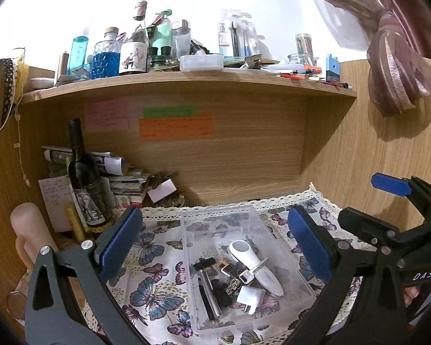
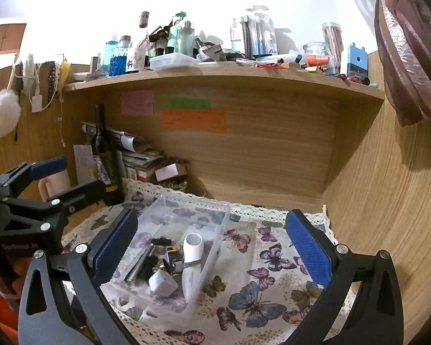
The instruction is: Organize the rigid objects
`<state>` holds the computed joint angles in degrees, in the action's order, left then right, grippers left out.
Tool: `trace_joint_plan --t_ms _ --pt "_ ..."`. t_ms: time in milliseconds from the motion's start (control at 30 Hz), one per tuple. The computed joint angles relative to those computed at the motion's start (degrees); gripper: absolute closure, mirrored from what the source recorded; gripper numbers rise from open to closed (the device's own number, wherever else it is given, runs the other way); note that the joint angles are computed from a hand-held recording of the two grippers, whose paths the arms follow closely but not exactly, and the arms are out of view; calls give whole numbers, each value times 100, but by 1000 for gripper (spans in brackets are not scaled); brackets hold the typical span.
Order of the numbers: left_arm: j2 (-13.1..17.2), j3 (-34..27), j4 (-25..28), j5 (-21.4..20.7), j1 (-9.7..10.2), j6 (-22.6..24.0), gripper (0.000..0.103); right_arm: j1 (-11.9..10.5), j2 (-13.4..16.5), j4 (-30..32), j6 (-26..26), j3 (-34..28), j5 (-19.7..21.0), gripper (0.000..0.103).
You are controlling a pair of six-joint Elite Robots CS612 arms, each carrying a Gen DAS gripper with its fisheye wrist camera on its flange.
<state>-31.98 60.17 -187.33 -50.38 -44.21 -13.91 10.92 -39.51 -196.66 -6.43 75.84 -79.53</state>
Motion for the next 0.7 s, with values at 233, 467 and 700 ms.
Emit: trace_joint_plan --t_ms 233,467,700 --pt "-6 14 -37 -28 -1 -8 0 13 -5 10 45 5 -67 0" --pt "2 3 -70 -57 -9 49 0 4 -11 35 67 6 -29 0" --pt "13 -16 -88 -65 -16 80 0 29 -9 2 170 15 -151 0"
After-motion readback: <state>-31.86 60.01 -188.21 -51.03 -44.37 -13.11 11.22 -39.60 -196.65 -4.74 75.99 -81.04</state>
